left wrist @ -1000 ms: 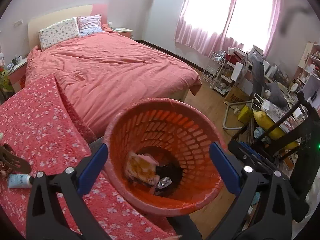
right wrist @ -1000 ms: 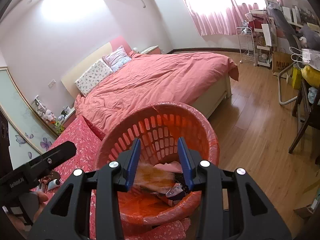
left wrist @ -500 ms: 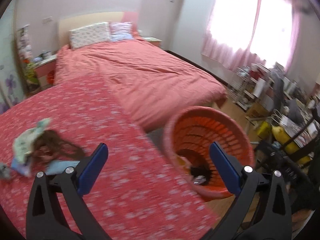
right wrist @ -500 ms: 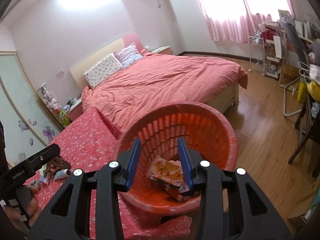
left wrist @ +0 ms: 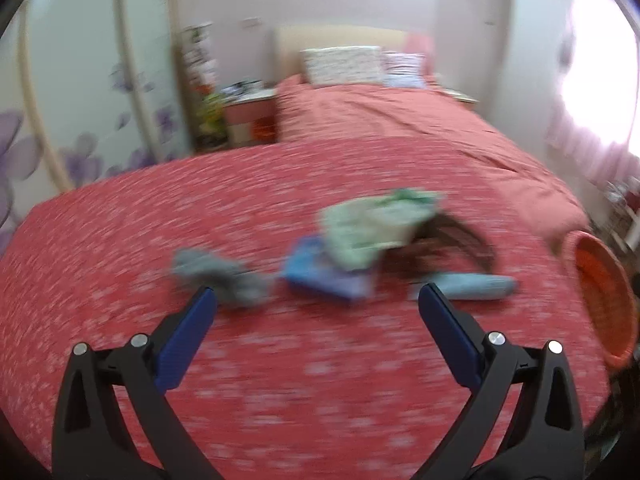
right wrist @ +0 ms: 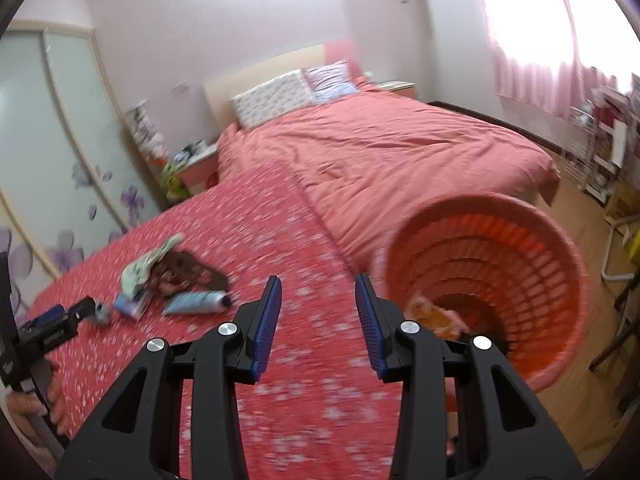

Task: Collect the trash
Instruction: 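Return both grippers to the bed toward the grey sock and lotion tube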

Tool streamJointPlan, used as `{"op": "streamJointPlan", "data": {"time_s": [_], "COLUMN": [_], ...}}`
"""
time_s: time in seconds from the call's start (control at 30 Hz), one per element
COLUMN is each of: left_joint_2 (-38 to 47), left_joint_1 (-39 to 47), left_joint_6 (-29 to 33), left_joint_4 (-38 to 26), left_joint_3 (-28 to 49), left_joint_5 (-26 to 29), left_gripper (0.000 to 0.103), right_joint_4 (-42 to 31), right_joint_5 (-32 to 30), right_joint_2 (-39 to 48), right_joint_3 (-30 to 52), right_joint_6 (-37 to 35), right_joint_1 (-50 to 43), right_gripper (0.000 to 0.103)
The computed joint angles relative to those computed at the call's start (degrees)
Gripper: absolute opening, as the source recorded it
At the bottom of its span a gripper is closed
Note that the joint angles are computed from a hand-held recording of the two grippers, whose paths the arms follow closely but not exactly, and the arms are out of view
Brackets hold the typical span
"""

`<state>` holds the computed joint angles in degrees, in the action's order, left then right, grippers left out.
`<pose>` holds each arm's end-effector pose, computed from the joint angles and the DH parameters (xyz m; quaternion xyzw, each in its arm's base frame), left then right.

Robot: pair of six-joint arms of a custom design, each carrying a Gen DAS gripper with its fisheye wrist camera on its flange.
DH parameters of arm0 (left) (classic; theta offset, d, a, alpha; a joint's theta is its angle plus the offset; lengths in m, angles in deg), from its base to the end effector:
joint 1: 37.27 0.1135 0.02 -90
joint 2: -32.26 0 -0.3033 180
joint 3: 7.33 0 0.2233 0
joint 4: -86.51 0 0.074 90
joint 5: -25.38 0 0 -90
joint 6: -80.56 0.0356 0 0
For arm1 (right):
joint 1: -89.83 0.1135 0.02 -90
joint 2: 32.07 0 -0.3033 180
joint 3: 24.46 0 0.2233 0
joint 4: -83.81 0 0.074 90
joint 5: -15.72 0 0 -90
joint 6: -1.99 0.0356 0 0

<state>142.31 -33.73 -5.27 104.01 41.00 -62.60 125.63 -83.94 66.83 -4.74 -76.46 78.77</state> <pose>0.3078 0.0178 0.1253 0.0119 0.9211 0.0099 0.3891 0.1931 -0.0317 0.1276 0.1385 0.8831 0.0774 0.4415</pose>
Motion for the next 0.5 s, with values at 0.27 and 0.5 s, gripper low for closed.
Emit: {"op": "streamJointPlan", "data": {"time_s": [0.27, 0.5], "left_joint_2": [7.16, 9.16], "left_joint_1": [13.55, 16.58], "left_joint_6": [0.35, 1.63], "left_joint_4": [-4.47, -5.04], "left_joint_3": [6.36, 7.82], "left_joint_5": [4.77, 6.67], "left_gripper": [0.099, 0.099], "right_joint_4": [-1.02, -10.43], "right_joint_5": [10.66, 13.41], "right_joint_2": [9.61, 16.30], "right_joint_3": [6.53, 19.29], "right_joint_6": [3.29, 6.40], "right_joint_1": [18.10, 20.50], "right_gripper": [0.039, 0.038]}}
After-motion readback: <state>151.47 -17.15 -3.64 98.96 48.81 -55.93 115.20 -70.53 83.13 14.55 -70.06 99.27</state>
